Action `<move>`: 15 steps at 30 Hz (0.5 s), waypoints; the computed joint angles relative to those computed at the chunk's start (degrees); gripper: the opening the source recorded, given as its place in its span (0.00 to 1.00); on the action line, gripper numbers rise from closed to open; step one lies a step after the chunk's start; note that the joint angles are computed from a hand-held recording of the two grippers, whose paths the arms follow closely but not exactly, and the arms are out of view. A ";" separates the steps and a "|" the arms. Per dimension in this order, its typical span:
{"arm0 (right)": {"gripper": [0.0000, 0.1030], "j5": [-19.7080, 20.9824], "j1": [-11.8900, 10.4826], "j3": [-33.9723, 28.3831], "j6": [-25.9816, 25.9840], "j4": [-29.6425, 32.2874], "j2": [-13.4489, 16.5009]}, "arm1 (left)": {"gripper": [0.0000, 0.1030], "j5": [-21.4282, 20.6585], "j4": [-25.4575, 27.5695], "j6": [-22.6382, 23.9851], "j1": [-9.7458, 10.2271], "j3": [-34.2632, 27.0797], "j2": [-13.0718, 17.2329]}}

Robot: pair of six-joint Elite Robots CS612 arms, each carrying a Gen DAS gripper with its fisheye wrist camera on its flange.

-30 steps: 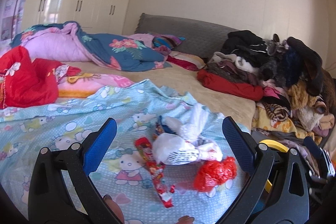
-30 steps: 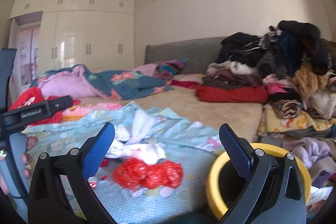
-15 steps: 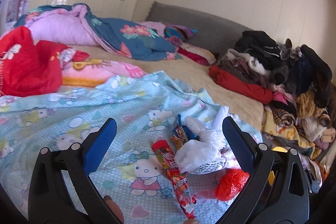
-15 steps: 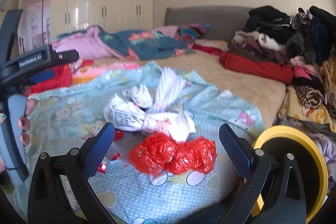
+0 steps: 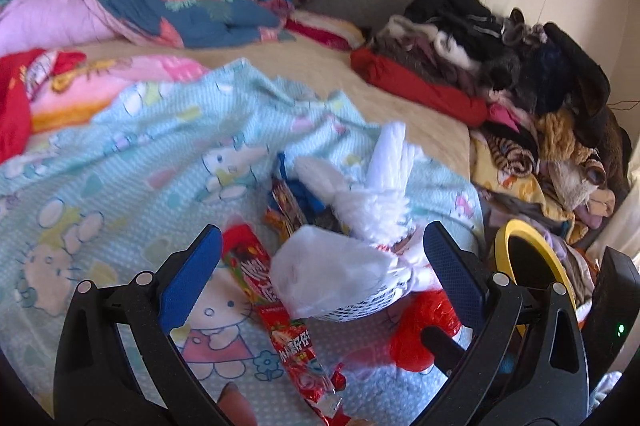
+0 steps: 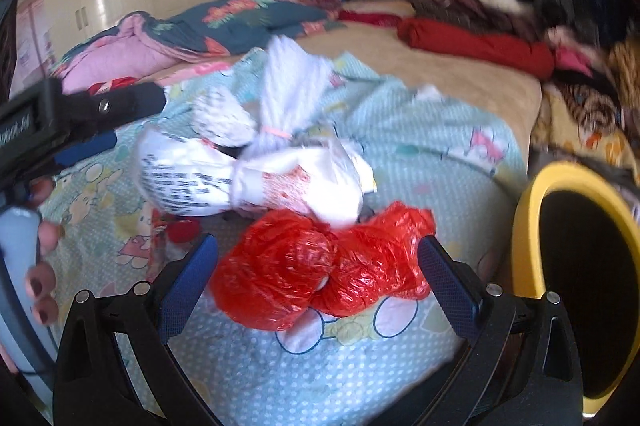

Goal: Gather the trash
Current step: 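Lower the right tool onto the red plastic bag and close it, then grasp the white plastic bag with the left tool while the right tool lifts the red bag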

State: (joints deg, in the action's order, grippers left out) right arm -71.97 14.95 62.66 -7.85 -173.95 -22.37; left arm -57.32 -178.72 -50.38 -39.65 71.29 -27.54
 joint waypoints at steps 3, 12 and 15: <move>0.94 1.03 -0.12 -1.73 -0.57 5.06 0.52 | 0.90 -1.70 0.17 0.57 0.34 -0.70 0.68; 0.71 6.92 -1.46 -3.54 1.23 10.97 1.24 | 0.81 -4.54 1.32 1.65 0.52 -2.09 1.70; 0.62 8.46 -1.90 -3.63 1.93 11.67 1.28 | 0.72 -4.42 1.64 1.94 0.37 -2.12 1.65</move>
